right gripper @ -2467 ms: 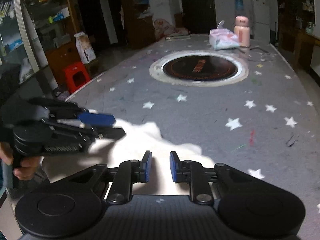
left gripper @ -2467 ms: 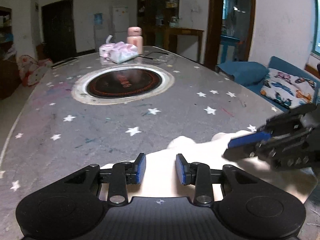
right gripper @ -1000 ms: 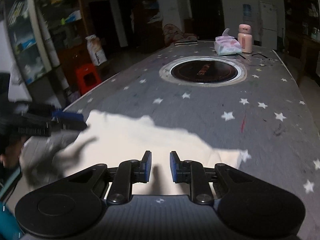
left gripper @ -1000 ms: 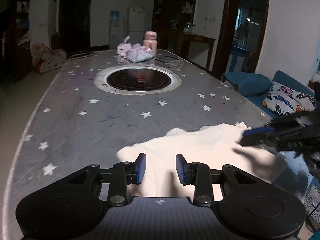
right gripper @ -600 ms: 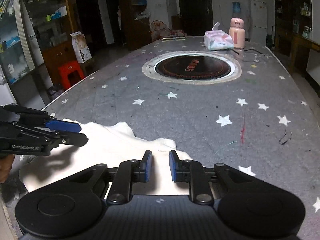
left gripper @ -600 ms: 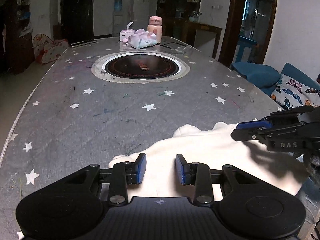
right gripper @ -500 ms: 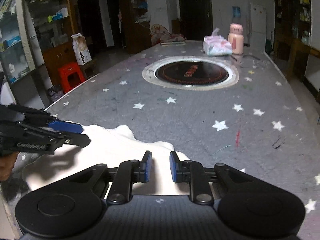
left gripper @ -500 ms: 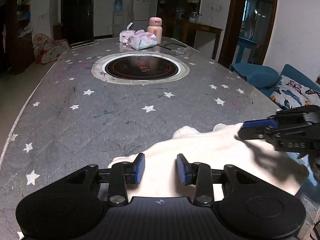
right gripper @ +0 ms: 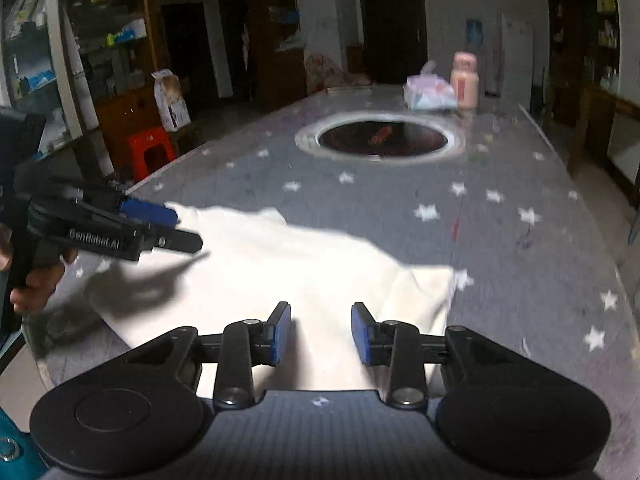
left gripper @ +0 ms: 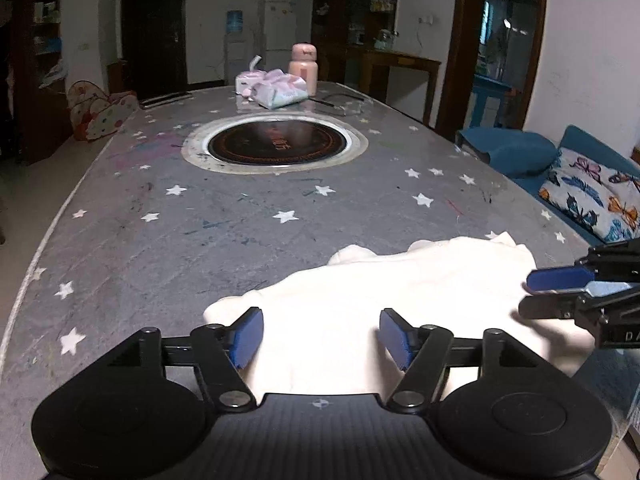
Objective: Fold clothes
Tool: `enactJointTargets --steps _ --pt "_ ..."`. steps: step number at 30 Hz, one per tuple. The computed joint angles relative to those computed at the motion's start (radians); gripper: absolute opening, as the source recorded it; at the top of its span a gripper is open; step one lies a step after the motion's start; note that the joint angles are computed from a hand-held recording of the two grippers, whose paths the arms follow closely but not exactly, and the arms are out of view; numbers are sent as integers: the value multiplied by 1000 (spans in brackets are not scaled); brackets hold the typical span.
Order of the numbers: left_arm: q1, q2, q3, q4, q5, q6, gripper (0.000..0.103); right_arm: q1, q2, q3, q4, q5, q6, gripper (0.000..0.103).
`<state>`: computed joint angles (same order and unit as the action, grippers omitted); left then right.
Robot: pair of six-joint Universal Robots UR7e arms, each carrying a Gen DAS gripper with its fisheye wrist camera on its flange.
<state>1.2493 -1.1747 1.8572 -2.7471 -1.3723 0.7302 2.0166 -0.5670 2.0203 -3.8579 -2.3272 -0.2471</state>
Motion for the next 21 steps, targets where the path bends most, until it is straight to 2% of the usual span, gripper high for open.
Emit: enactJointTargets --steps 6,9,10,13,16,21 --pt "10 -56 52 -21 -6 5 69 4 20 -22 6 42 -21 37" --pt "17 -70 81 -51 18 20 69 7 34 -2 -23 38 -28 43" --pt "20 -68 89 -67 33 20 69 8 36 4 -31 30 -31 44" --pt "37 -64 81 -42 17 -31 69 7 40 24 -49 5 -27 45" --pt "30 -53 84 -48 20 -40 69 -8 41 39 -81 25 -26 45" --pt "10 0 57 -59 25 -47 69 -16 45 15 -72 -14 -77 45"
